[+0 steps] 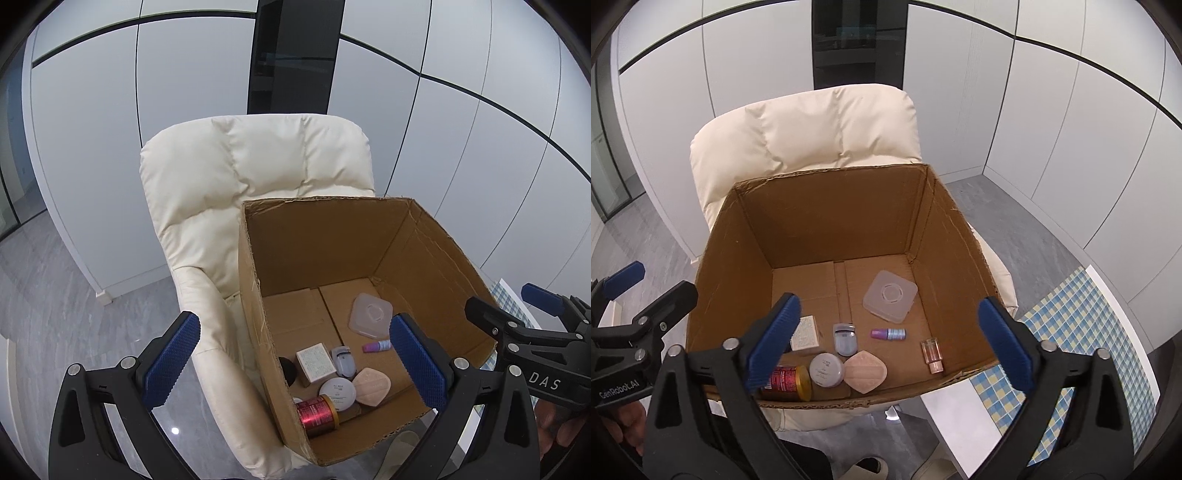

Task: Organize objects

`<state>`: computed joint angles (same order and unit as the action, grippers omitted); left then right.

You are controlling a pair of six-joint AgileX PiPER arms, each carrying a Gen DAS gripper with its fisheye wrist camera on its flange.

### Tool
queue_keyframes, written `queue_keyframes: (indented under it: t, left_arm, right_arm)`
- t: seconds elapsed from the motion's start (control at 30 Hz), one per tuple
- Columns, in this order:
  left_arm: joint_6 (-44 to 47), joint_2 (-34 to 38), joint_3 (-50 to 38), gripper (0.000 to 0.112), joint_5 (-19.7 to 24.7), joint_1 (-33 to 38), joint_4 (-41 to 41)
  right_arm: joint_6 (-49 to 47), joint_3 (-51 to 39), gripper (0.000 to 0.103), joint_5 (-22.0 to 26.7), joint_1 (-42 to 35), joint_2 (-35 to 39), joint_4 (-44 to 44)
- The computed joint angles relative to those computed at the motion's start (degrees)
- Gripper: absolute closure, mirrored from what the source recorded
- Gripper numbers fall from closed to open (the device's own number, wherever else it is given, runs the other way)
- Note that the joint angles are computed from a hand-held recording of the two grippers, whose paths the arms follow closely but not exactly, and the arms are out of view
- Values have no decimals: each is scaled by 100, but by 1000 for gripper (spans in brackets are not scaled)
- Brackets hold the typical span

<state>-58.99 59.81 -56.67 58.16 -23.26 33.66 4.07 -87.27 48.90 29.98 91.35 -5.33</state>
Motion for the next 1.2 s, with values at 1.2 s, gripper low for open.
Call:
queue_keyframes:
  t: [1.2]
  left_arm:
    - [-254,1043,-643,10,-296,-691,77]
  right_arm:
    - [-535,315,0,54,-1134,-266,426]
